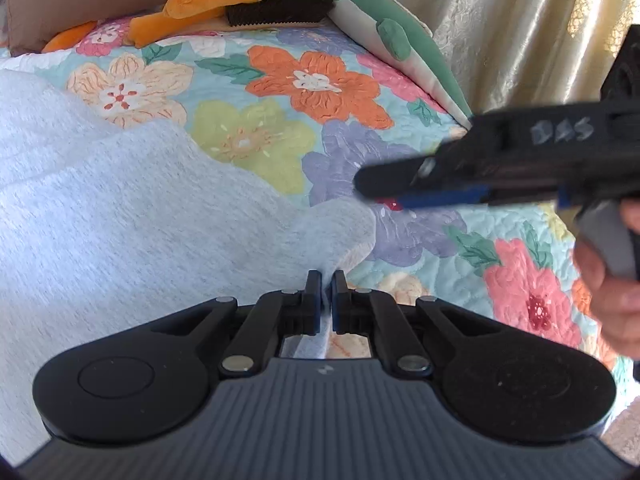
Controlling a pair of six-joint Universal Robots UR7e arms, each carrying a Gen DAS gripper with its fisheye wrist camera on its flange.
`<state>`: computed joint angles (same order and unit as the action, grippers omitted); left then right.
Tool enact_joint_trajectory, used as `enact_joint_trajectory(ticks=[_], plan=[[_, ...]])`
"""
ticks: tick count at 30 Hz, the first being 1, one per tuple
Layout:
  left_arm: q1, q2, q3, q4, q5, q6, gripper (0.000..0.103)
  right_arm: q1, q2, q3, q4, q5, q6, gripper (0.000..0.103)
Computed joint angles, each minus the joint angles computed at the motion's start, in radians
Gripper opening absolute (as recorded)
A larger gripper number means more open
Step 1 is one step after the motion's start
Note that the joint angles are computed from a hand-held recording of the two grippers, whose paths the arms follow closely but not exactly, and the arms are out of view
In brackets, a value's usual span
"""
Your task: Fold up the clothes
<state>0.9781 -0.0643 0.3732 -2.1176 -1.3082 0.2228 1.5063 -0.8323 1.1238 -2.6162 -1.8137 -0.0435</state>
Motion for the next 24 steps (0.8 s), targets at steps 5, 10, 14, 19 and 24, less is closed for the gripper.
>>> enact_joint_trajectory(ticks=[5,10,14,19,24], plan=[[-0.017,-0.007,0.035,-0.03,0.053,0.04,0.004,-0.039,0.014,0.008,0.046,0.089,0.097,0.049],[-0.032,-0.076,0.121,-0.041,0.078,0.014,0.034,0.003,0.021,0.016,0.012,-0.05,-0.094,0.006],[-0.031,-0.179,0.253,-0.142,0.128,0.01,0.05,0.039,0.025,-0.004,0.068,-0.162,-0.211,0.006],[0.001,-0.183,0.166,-0.103,0.245,-0.124,0.054,0.028,0.053,-0.048,0.144,-0.207,-0.169,0.007],[0.042,-0.188,0.095,-0.084,0.322,-0.245,0.055,0.091,0.102,-0.056,-0.023,-0.517,-0.352,0.028]])
